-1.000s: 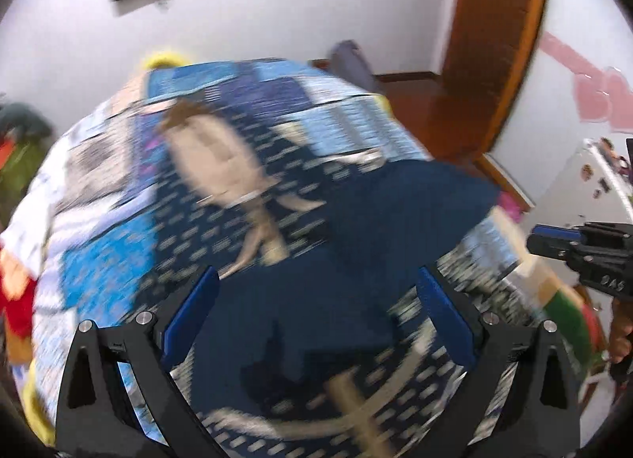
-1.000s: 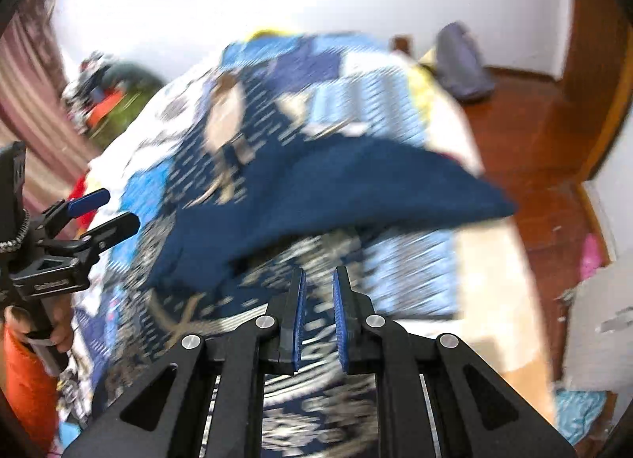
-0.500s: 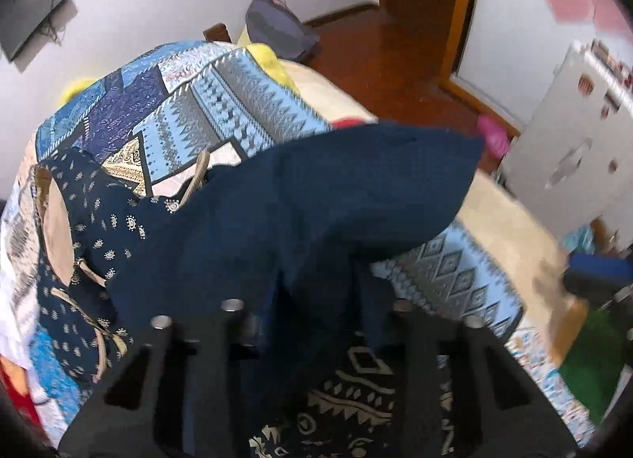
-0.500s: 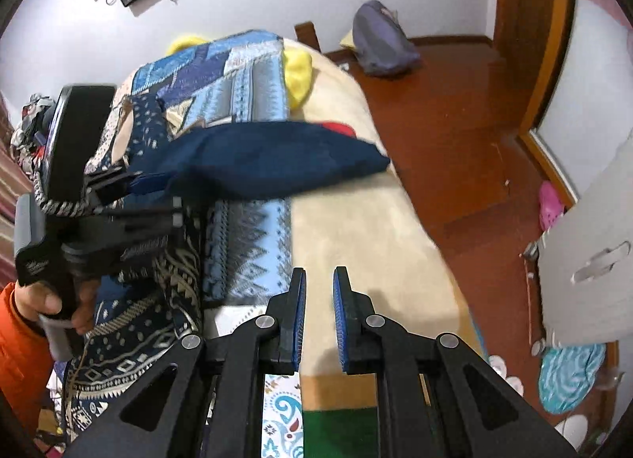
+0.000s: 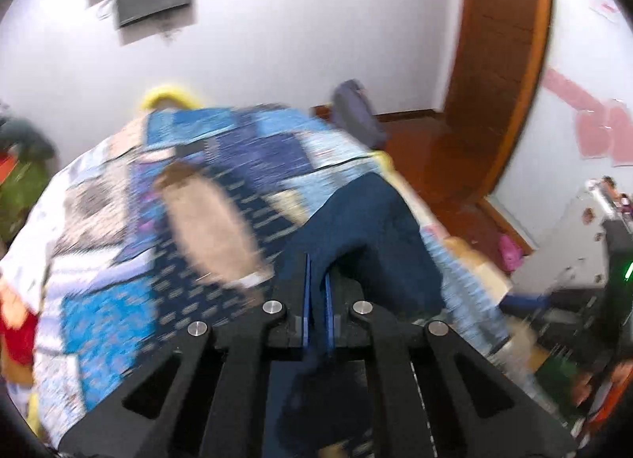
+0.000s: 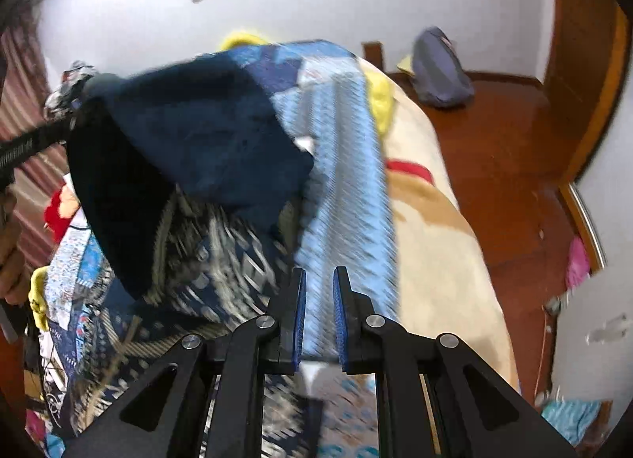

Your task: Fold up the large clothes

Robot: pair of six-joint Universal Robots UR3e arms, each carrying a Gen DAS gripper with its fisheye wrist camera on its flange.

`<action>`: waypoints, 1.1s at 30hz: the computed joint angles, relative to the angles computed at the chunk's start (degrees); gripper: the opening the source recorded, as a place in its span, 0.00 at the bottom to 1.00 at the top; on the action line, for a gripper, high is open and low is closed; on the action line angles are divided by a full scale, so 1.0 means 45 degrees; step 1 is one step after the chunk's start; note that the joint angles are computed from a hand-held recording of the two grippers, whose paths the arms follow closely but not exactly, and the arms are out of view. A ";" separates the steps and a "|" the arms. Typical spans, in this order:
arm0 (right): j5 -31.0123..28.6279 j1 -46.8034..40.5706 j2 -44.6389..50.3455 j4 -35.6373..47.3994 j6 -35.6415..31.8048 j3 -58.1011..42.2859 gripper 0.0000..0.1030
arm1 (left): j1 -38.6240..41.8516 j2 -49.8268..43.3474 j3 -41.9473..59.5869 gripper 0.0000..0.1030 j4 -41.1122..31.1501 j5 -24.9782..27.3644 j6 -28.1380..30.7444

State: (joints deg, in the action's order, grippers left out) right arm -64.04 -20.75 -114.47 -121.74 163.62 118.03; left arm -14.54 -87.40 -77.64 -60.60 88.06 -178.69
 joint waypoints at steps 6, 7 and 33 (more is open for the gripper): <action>-0.1702 0.3417 0.3211 -0.1930 0.1568 -0.1980 0.09 | 0.3297 0.3637 -0.5600 0.06 -0.0636 -0.0412 0.1682; -0.2213 0.4003 0.3862 -0.2114 0.1735 -0.2295 0.09 | 0.3802 0.4209 -0.6384 0.07 -0.0906 -0.0587 0.1966; -0.4605 0.4938 0.3264 -0.2834 0.2625 -0.1682 0.93 | 0.2013 0.3525 -0.7498 0.81 0.1288 -0.0107 0.2650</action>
State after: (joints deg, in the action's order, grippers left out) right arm -84.76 1.47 -99.79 -134.50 175.43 110.46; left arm -5.49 -71.54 -111.38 -54.80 87.57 -166.77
